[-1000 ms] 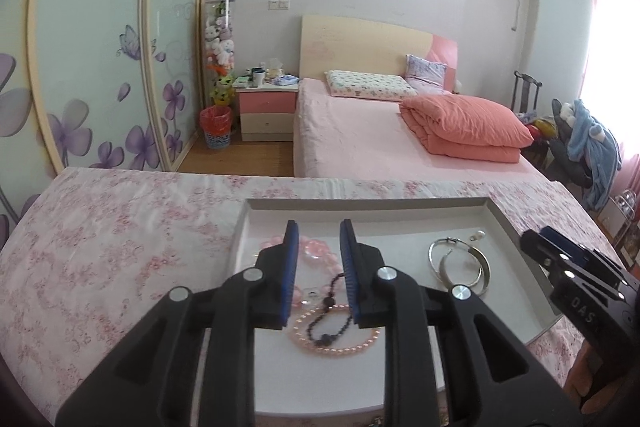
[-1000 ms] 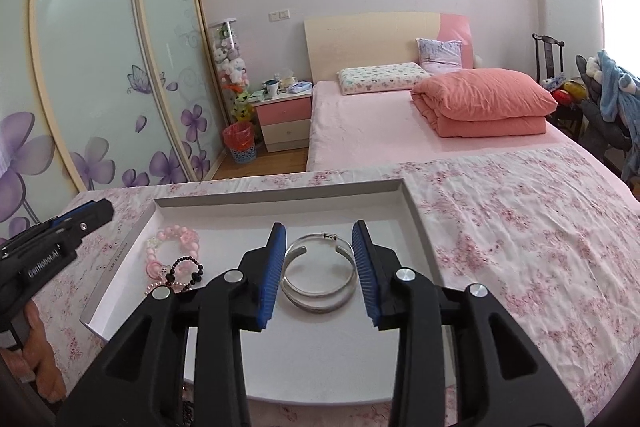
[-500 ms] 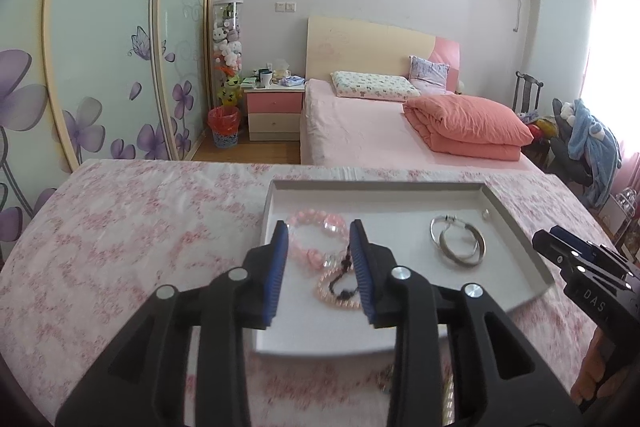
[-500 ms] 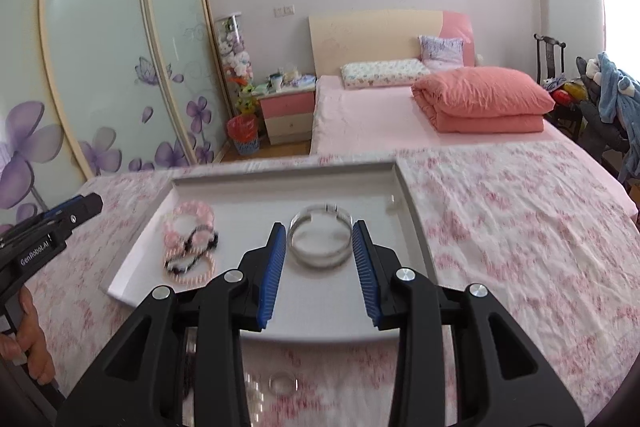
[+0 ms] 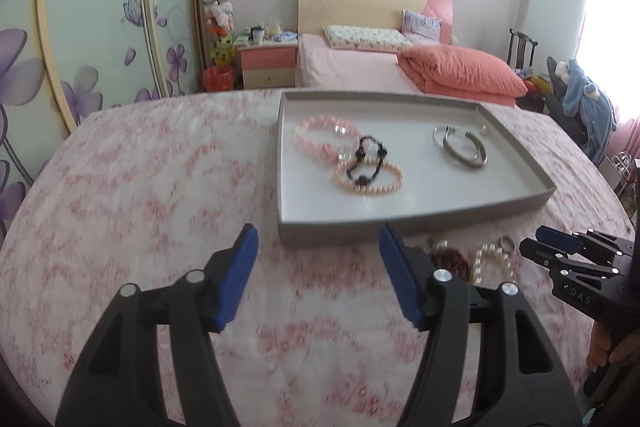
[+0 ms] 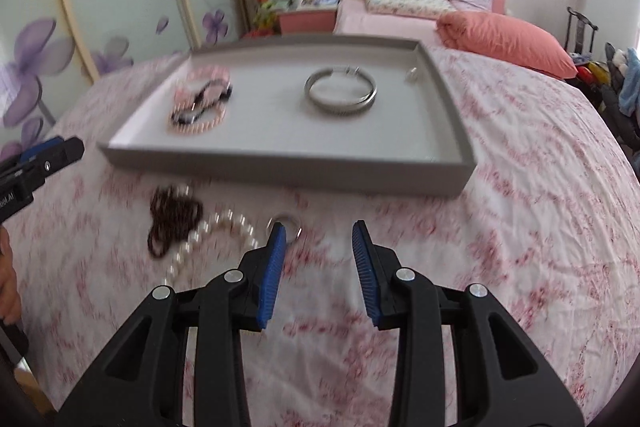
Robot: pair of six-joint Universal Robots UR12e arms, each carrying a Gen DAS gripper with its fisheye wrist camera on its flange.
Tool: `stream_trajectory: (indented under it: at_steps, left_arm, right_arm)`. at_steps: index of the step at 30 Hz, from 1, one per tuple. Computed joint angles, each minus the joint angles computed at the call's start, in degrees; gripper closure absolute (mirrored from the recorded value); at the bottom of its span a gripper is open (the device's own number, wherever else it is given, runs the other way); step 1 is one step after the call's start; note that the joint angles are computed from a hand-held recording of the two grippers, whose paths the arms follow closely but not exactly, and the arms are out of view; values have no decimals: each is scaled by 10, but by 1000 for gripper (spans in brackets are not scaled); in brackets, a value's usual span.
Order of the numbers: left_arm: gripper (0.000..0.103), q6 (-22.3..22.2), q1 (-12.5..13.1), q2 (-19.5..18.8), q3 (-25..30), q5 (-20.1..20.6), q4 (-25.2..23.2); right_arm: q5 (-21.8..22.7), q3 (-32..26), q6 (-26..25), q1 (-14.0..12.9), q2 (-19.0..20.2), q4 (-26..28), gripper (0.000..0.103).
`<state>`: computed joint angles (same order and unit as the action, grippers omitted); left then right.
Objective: Organize jewelry
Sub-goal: 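Move the right tool to the silver ring while the left tool grasps the dark red bead necklace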
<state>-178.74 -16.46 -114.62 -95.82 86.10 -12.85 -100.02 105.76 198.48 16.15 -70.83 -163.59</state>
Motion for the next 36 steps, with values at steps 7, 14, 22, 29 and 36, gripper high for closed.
stream_trajectory:
  at_steps: [7,14,22,29,36]
  left_arm:
    - [37,4,3,3,-7,-6,-9]
    - [36,12,-1,1,-5,-14,-21]
    - [32,37,-12,-5,5,-30,-49]
    - [32,70,-28,-21,29,-40,-100]
    - [32,58,-40,-42,61,-35,-132]
  right_arm:
    - [8,-16,-8,5,11,19,68]
    - [-3,-27,-18,9,20,17,79]
    - [-77,-14,44,7,6,46,80]
    - [-87,-8,61,3,2,48,80]
    - [-71,-5,63,-2,1,40,80]
